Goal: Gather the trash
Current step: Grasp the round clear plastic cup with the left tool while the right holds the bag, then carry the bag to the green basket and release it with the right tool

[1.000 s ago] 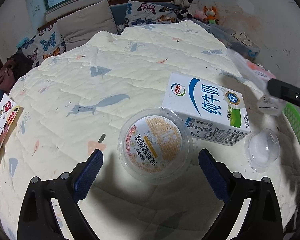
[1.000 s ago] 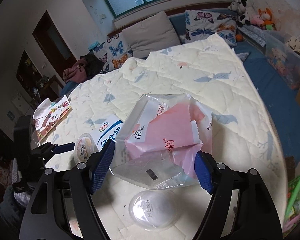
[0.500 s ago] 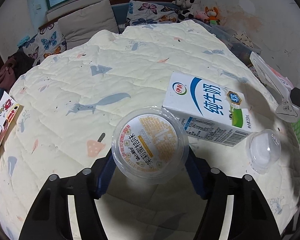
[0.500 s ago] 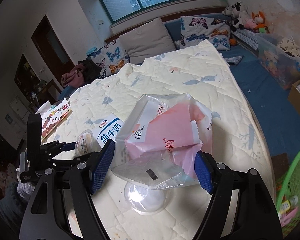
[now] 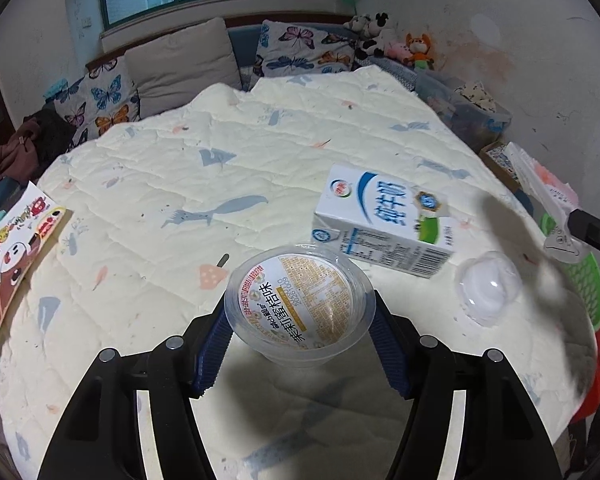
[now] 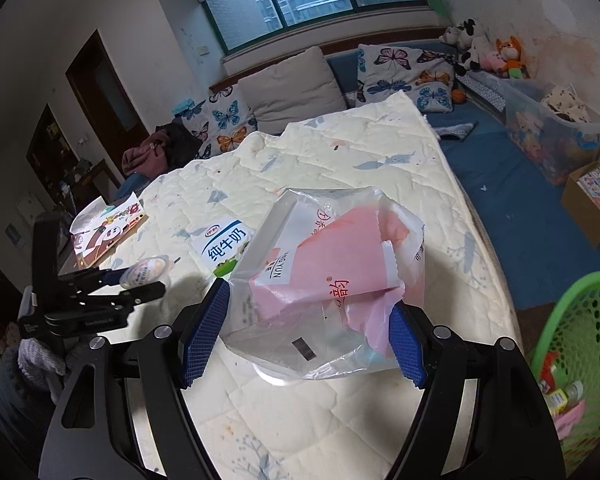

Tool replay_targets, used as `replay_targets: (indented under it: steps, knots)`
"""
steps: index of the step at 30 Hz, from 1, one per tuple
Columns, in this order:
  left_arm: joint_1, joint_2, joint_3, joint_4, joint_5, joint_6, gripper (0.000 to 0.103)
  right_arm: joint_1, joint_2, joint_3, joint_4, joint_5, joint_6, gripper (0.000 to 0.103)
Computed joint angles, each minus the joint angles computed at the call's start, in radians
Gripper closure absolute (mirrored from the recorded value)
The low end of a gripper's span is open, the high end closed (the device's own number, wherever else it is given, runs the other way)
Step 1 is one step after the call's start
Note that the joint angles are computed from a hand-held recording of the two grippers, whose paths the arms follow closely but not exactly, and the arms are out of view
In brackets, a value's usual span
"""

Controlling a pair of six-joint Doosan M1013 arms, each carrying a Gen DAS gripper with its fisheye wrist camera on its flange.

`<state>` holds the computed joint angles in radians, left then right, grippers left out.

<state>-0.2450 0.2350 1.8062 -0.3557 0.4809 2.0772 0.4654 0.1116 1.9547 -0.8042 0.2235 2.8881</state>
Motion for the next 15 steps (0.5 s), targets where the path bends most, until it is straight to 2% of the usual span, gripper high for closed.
replay_targets:
  steps: [7, 15]
  knots:
    - [-0.008, -0.049, 0.029, -0.083, -0.003, 0.085, 0.04, 0.019, -0.043, 0.048, -0.164, 0.027, 0.185, 0.029]
    - [-0.051, -0.087, 0.046, -0.171, 0.005, 0.192, 0.04, 0.03, -0.113, 0.129, -0.311, 0.101, 0.385, 0.029]
